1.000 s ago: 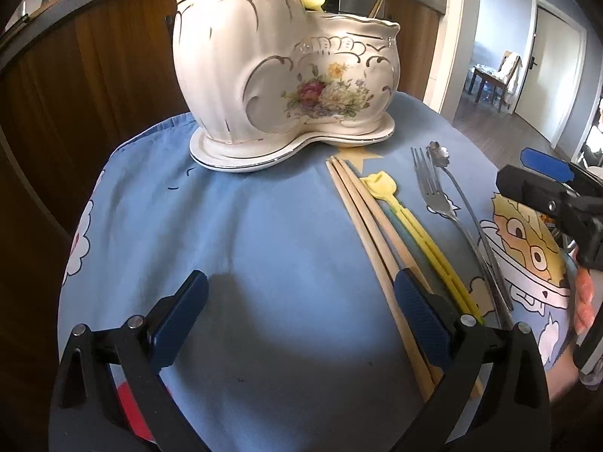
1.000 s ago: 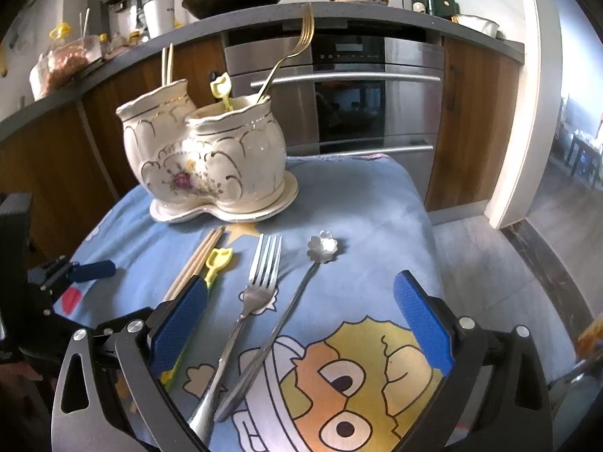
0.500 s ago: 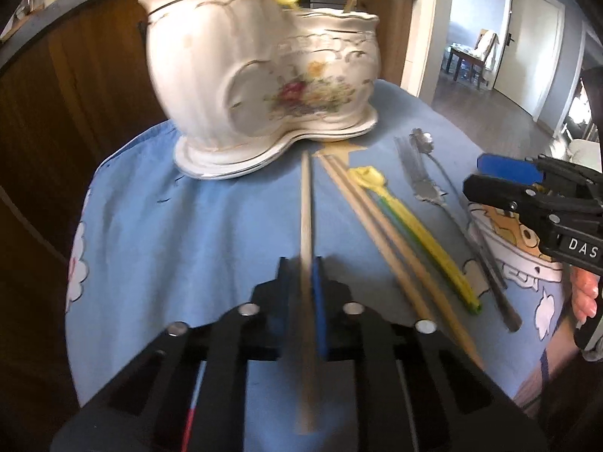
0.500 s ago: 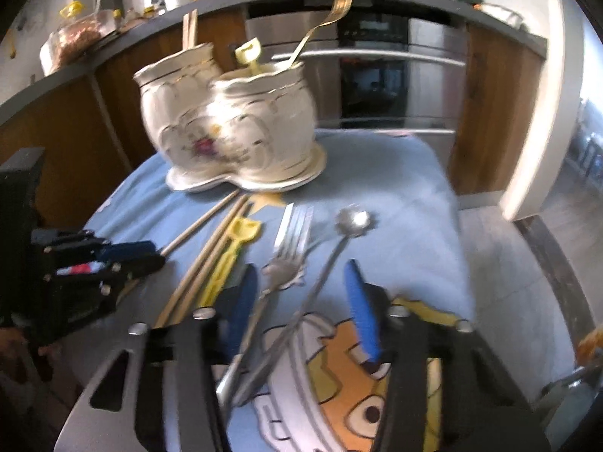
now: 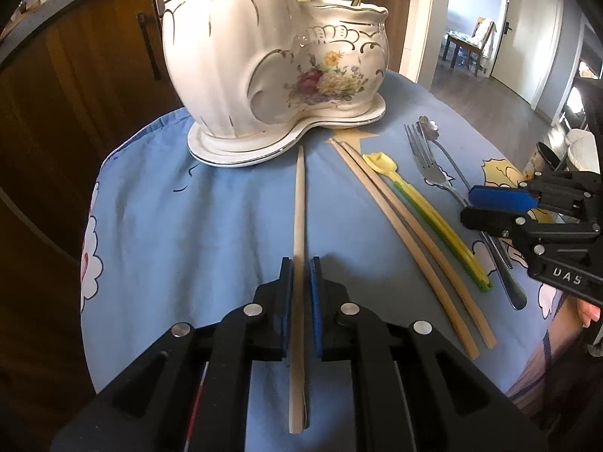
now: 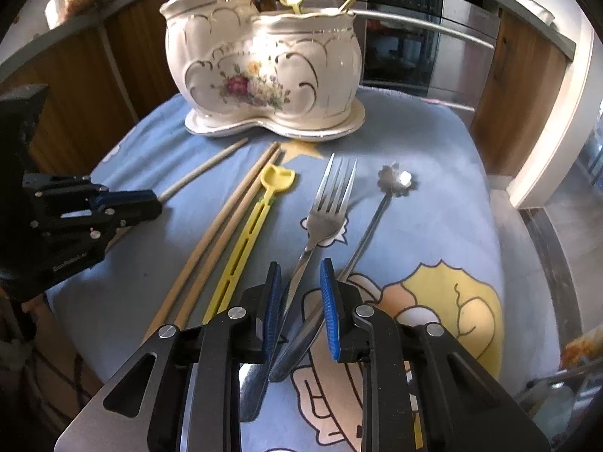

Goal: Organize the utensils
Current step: 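Grasp a wooden chopstick with the left tool while the right tool grasps the silver fork, then lift the chopstick over the larger pot while the right tool carries the silver fork to the smaller pot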

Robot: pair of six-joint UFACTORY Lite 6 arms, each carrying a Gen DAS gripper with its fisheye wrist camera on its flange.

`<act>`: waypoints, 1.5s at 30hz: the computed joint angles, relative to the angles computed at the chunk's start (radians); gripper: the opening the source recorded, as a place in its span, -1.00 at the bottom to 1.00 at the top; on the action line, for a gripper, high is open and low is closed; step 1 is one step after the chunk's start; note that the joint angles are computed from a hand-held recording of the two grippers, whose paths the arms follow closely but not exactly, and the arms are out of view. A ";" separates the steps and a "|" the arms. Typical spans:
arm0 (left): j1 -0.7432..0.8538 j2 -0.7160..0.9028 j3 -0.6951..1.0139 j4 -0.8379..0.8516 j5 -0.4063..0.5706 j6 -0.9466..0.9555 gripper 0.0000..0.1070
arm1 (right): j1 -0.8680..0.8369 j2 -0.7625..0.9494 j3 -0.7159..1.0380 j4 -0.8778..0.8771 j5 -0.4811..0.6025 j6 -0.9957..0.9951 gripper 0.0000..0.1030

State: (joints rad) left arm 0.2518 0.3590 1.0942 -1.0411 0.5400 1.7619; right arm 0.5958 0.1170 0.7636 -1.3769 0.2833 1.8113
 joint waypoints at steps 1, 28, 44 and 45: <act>-0.007 0.008 0.008 0.000 -0.003 -0.005 -0.82 | -0.002 0.014 0.013 0.009 -0.001 -0.008 -0.56; 0.092 -0.034 0.021 -0.030 0.165 0.060 -0.89 | 0.051 -0.214 -0.155 -0.516 0.092 0.540 -0.89; 0.197 -0.209 -0.015 -0.086 0.425 0.121 -0.89 | 0.141 -0.368 -0.174 -0.487 0.257 0.448 -0.89; 0.200 -0.211 -0.007 -0.088 0.442 0.116 -0.89 | 0.140 -0.371 -0.172 -0.488 0.257 0.445 -0.89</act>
State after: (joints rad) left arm 0.4517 0.1484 1.0868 -1.1293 0.9819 1.8781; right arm 0.7357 -0.2536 0.5914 -1.8653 0.5400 2.2559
